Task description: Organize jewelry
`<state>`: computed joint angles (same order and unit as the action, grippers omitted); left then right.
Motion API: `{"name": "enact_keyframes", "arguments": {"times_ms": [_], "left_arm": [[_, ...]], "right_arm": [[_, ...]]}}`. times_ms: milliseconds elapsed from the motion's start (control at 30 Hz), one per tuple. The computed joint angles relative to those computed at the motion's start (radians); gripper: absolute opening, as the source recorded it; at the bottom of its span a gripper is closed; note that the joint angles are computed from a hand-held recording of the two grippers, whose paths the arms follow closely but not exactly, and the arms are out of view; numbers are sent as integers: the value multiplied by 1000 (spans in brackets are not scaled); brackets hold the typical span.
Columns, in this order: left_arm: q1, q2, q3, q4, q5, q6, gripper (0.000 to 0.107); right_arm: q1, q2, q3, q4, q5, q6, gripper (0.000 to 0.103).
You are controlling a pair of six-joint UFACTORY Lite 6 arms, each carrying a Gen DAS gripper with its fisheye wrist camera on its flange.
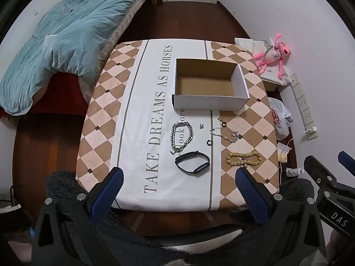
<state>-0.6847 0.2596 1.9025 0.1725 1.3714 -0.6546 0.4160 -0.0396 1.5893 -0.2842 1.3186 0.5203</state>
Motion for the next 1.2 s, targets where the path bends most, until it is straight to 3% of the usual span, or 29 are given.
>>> {"name": "enact_keyframes", "arguments": {"times_ms": [233, 500, 767, 1200], "left_arm": [[-1, 4, 3, 14, -1, -2, 103], [-9, 68, 145, 20, 68, 3, 103], [-12, 25, 80, 25, 35, -4, 103], [-13, 69, 187, 24, 89, 8, 103]], "right_arm": [[1, -10, -1, 3, 2, 2, 103], [-13, -18, 0, 9, 3, -15, 103], [3, -12, 12, 3, 10, 0, 103], [-2, -24, -3, 2, 3, -5, 103]]}}
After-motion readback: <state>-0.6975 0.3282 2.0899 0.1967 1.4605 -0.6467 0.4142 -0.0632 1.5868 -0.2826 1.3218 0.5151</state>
